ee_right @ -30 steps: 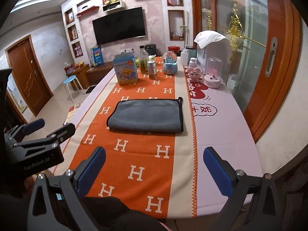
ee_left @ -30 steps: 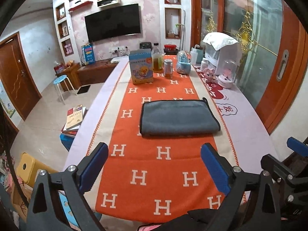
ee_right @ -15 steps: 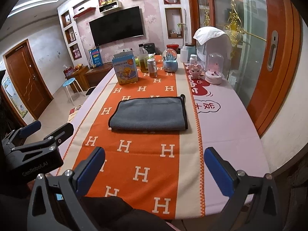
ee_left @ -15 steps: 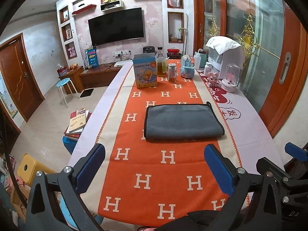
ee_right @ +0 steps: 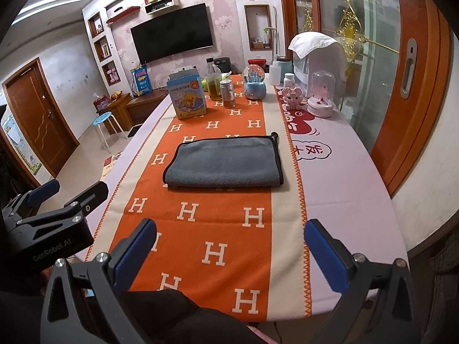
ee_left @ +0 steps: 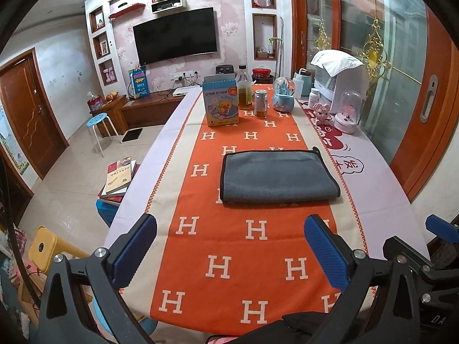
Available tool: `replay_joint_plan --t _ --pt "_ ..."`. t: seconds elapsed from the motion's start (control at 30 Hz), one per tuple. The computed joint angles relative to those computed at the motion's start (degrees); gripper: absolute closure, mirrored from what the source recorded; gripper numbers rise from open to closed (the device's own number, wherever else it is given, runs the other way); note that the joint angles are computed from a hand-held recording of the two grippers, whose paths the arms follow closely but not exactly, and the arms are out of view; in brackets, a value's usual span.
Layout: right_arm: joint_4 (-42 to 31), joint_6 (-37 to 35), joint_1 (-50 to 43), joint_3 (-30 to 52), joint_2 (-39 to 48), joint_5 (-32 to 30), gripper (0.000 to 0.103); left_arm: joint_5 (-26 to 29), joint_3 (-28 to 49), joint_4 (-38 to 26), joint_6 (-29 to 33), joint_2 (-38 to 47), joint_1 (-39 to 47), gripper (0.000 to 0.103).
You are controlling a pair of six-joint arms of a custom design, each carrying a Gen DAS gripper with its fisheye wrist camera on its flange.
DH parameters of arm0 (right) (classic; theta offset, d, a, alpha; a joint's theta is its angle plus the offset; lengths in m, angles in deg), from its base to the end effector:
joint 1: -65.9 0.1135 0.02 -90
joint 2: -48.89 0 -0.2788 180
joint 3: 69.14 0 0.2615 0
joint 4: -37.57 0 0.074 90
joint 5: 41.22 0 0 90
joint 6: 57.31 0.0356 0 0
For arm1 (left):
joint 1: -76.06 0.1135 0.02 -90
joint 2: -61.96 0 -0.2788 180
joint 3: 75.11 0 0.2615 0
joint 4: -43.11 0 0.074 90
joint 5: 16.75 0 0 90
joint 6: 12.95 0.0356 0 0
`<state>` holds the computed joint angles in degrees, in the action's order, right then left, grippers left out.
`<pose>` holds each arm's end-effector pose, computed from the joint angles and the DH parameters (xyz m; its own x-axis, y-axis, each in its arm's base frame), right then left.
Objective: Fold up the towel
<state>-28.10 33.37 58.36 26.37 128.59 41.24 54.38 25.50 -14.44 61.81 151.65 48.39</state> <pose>0.2903 -0.0337 0.3755 -0.7573 0.1121 -0.6434 0.0552 0.9926 0.1080 0.3146 -0.1520 0.3636 -0.6850 0.0783 -0.7244 0.0650 0.9968 0.0463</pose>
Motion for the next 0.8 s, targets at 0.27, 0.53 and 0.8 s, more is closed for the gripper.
replay_joint_plan --t 0.27,0.53,0.8 --pt "-0.5 0.5 0.7 0.3 0.8 0.2 0.000 0.9 -0.1 0.0 0.7 0.2 1.2 0.001" --pt "-0.8 0.6 1.1 0.9 1.4 0.0 0.000 1.1 -0.2 0.1 0.8 0.2 1.4 0.001" --pt "-0.8 0.2 0.8 1.0 1.9 -0.4 0.000 1.3 -0.3 0.1 1.0 0.2 1.5 0.001"
